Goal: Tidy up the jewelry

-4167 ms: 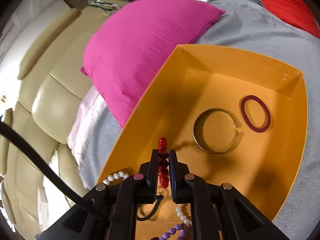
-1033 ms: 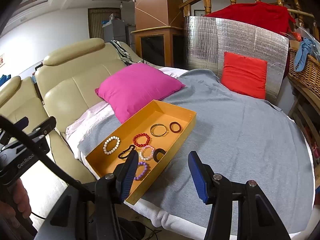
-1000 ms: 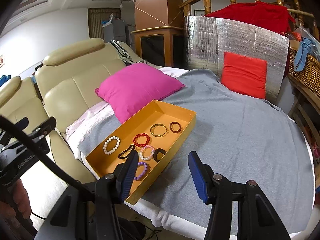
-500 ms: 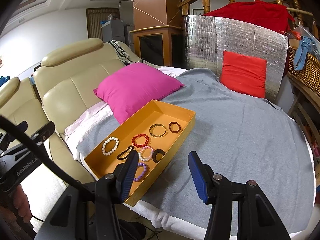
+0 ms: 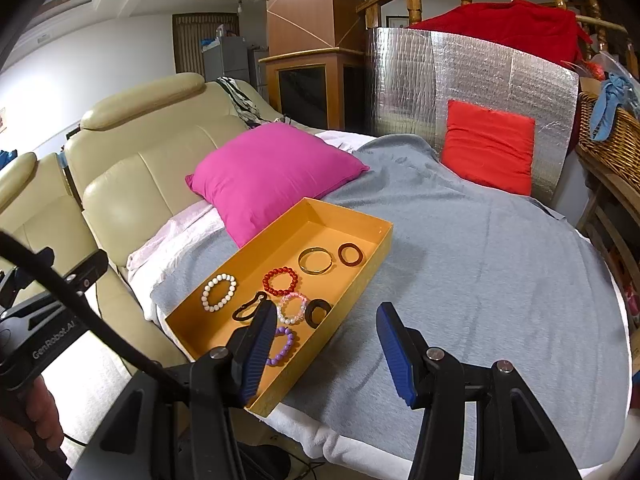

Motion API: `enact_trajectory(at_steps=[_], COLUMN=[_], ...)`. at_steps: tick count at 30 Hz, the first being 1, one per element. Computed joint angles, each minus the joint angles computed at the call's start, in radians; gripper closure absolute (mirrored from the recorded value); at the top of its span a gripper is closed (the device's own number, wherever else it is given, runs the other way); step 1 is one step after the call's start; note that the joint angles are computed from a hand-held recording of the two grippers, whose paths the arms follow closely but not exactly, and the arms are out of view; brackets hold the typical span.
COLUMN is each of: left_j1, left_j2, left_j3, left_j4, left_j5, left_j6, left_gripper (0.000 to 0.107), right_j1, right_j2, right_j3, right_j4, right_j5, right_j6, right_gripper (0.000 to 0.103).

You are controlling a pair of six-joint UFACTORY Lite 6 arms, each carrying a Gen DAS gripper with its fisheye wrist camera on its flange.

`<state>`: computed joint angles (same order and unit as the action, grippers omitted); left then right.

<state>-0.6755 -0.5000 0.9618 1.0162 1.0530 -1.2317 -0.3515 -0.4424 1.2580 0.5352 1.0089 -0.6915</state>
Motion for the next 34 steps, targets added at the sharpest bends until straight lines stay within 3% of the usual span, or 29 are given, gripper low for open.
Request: enact_trajectory(at_steps=[28,34], left_j1=[0.089,0.017], left_j2=[0.070,0.222], left_j3=[0.000,0.129], left_j4=[-0.019,-0.026], left_j5=[-0.102,-0.157], left_j6=[0.029,0.064], left_gripper=[0.023,0.023], right_j1=[0.130,-0.028], right_j2=[0.093,0.181], right_j3=[-0.006,0.035], right_j4=[-0.082,0.056], right_j5=[-0.134,-0.110], right_j6=[0.095,-0.039], right_gripper=[0.047,0.047])
